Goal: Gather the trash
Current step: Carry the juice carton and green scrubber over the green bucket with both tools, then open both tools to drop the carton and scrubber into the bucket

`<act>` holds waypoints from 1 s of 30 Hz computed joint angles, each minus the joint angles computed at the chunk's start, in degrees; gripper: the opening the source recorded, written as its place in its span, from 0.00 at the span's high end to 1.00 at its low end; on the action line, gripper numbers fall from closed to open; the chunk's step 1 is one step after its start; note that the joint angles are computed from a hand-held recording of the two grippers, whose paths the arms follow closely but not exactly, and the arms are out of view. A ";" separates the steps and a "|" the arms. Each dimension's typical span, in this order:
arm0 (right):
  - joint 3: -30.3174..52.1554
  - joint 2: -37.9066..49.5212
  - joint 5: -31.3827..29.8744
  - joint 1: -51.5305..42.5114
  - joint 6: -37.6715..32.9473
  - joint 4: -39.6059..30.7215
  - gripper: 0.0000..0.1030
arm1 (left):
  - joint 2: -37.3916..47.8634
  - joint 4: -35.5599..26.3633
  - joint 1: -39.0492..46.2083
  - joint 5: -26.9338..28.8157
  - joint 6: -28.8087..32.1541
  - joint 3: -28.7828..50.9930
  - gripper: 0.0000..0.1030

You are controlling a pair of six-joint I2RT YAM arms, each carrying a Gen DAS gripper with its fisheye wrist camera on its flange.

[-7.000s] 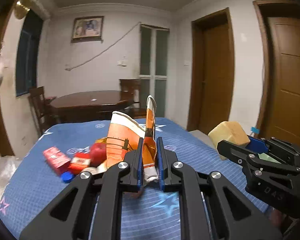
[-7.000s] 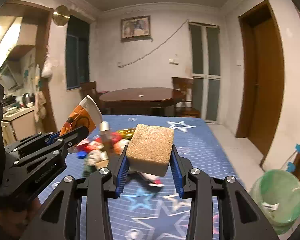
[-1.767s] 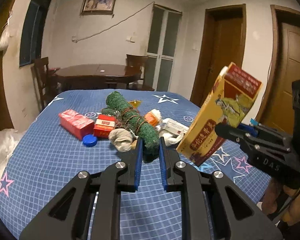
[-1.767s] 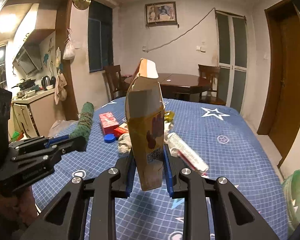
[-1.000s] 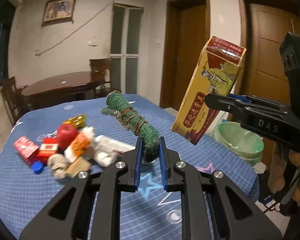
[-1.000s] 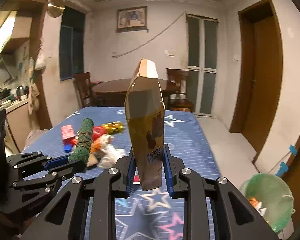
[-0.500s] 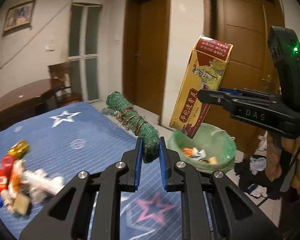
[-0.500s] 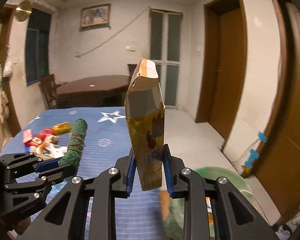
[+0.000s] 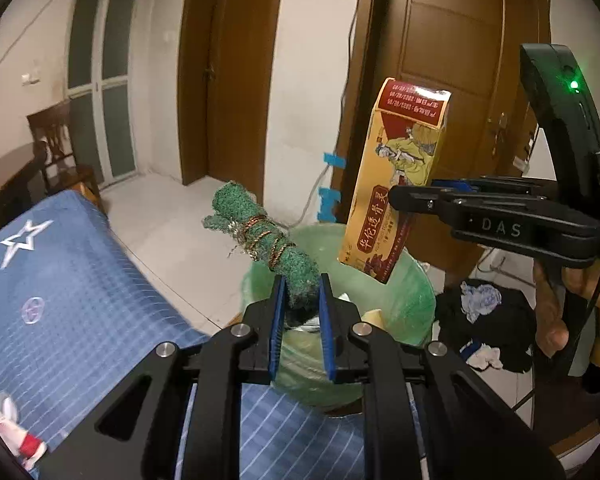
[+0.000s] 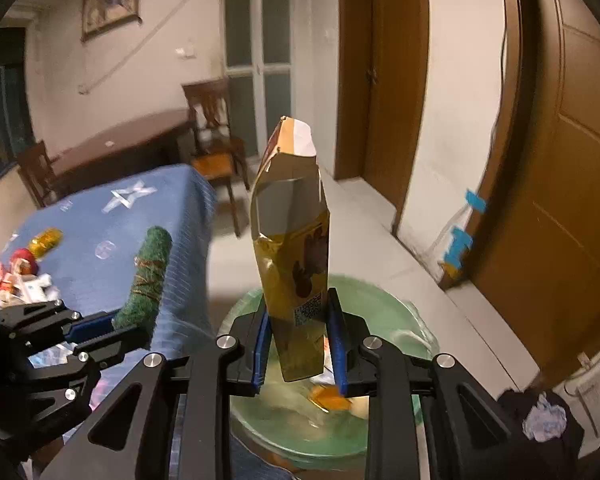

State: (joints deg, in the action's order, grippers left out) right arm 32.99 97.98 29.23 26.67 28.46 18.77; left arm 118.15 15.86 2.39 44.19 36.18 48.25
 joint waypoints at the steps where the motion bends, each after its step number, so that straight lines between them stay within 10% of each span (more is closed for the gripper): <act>1: 0.23 1.52 -0.97 -1.08 -0.02 0.75 0.74 | 0.56 0.05 -0.89 -0.75 -0.39 0.42 0.86; 14: 3.60 21.19 -7.57 -6.76 2.07 10.19 0.74 | 10.97 -2.52 -11.05 -10.63 -4.58 9.54 0.85; 30: 4.48 24.85 -8.24 -7.39 2.30 12.81 0.74 | 12.11 -1.47 -15.35 -15.89 -8.61 10.33 0.82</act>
